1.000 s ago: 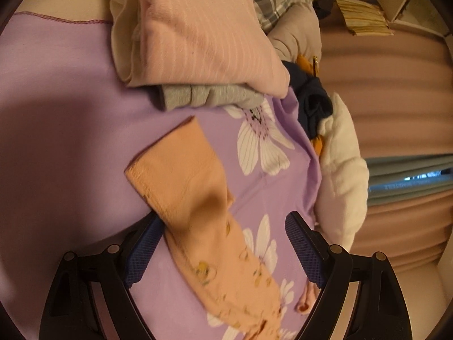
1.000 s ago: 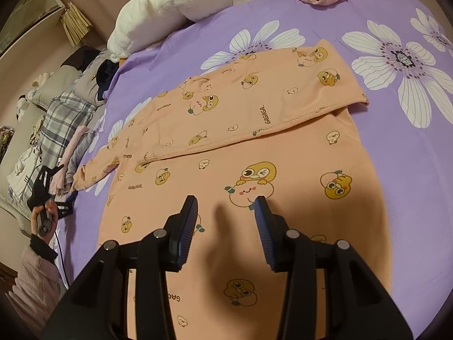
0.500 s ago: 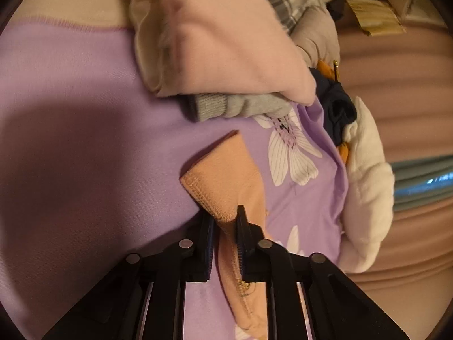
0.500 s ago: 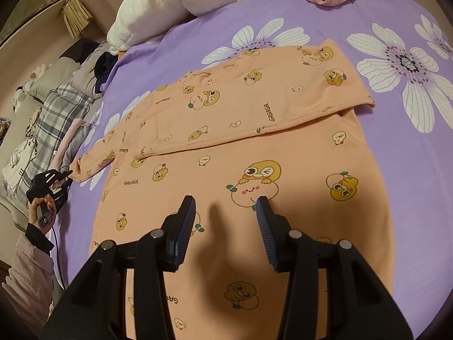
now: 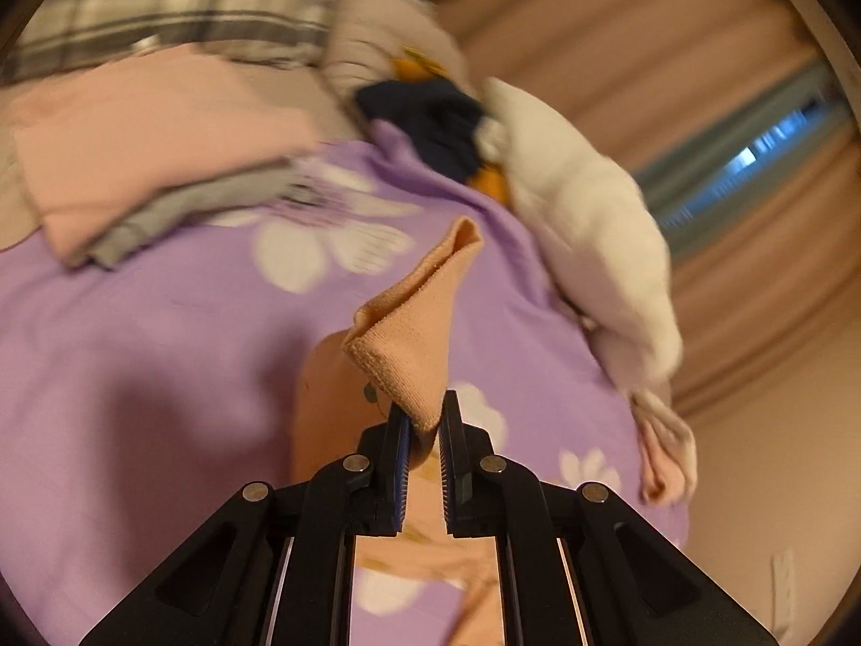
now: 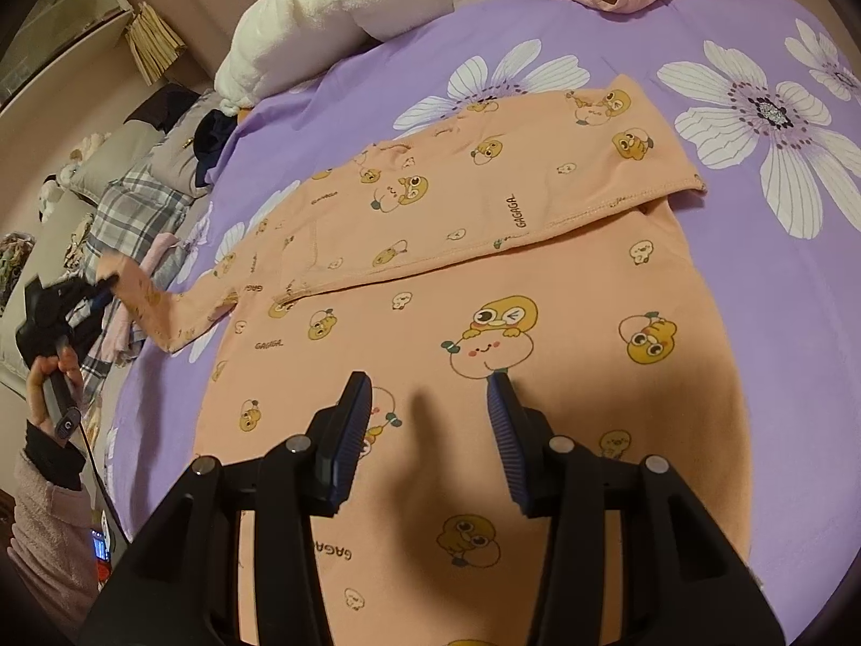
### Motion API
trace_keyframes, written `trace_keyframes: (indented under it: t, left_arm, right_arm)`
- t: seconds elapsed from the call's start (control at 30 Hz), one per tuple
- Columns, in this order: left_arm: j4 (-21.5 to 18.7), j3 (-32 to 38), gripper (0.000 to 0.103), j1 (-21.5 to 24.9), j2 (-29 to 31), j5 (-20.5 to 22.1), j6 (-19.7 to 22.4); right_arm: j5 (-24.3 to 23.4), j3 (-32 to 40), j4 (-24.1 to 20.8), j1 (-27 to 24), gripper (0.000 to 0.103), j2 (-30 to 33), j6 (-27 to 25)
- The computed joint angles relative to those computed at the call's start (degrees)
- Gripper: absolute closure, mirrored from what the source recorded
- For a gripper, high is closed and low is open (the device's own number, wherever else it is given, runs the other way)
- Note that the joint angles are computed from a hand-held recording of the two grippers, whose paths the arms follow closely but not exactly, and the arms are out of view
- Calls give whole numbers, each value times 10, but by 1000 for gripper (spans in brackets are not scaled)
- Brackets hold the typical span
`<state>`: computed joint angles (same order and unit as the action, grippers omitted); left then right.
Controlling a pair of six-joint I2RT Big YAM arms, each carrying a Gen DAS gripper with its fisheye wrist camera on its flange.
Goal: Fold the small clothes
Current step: 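Fold the held sleeve across the shirt body with the left tool and release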
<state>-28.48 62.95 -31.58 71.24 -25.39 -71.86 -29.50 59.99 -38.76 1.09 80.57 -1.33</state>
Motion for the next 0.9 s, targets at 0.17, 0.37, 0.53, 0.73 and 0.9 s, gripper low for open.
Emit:
trace_keyframes:
  t: [0.17,0.37,0.53,0.73,0.9]
  left_arm:
    - [-25,91,96,-40,70,3,38]
    - [-83,230,96,-85,180,-1,66]
    - [-124,354,96,-109,280,10,90]
    - [-196,512,96,-138,405,30,114]
    - [-294,610,80,-141,494,97,106]
  right_arm:
    - [-20,-10,6,-16,57,-13,-2]
    - [-48,-18,13,-46,57,-16,1]
    - [-70,-21,20,-72,57,-14,3]
    - [-90,-20,29,-108,57,-3,9]
    - [-95,-17,23,-134,55,6,10]
